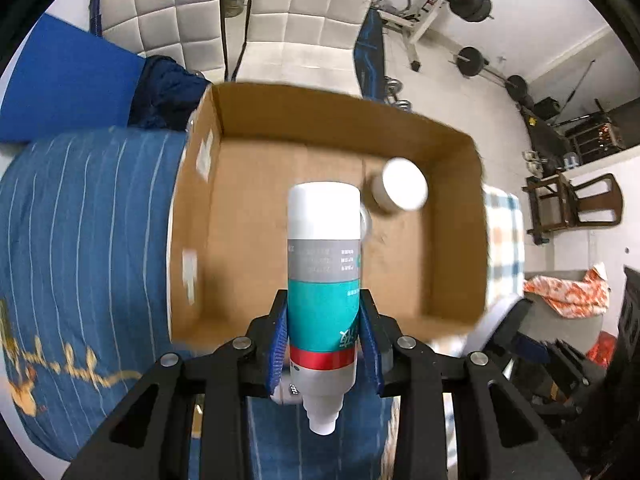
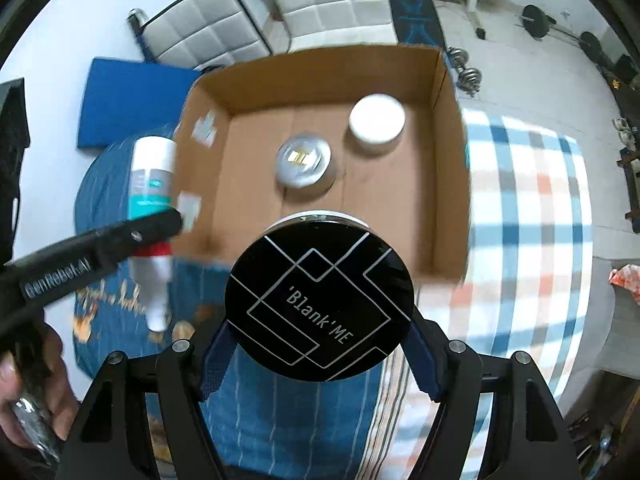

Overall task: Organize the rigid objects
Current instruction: 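Carry the spray bottle and black case into the box and release both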

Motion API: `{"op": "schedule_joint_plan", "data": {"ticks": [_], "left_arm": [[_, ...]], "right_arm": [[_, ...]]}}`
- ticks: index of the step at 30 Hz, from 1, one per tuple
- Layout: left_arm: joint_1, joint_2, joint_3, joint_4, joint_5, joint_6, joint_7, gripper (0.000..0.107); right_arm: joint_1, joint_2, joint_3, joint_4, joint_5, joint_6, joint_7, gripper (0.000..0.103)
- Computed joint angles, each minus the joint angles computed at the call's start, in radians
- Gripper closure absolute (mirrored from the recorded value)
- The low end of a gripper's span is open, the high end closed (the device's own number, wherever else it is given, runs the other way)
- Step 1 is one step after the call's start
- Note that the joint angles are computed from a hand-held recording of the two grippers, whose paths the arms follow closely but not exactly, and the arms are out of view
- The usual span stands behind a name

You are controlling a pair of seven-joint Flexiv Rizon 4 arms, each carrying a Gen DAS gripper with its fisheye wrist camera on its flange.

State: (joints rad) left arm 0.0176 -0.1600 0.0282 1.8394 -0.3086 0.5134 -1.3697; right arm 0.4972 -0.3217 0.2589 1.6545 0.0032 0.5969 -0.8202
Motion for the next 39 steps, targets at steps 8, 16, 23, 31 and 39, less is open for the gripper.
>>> {"op": "schedule_joint_plan", "data": {"ticks": [8,16,23,31,39], "left_arm": [[0.004,-0.304,-0.015,-0.293,0.113,-0.108,-0.061,0.077],[-0.013,-0.469,-0.004,-0.432,0.179,-0.203,-0.101,0.077],[0.001,-0.523,-0.008,-0.469,0.152,-0.234,-0.109,0.077],[0.011,-0.549,0.002,-0.516,0.17,-0.239,-0.107,0.076],[0.025,-0.479,0.0,-0.458,0.141,-0.224,-0.121,0.067]], "right_arm": [[-0.018,-0.205,-0.056,-0.153,-0.044,-0.051,-0.009,0.027],[-0.007,-0.392,-0.076,-0.3,-0.086,-0.175,-0.035,0.027],[-0.002,-0.459,-0.075,-0.363,-0.083,-0.235,-0.077,0.027],[0.0,-0.521,-0.079,-0.452,-0.065,-0.303,-0.082,0.026],[-0.015,-0.519,-0.073,-0.481,-0.026,-0.34,-0.08,0.026]]}}
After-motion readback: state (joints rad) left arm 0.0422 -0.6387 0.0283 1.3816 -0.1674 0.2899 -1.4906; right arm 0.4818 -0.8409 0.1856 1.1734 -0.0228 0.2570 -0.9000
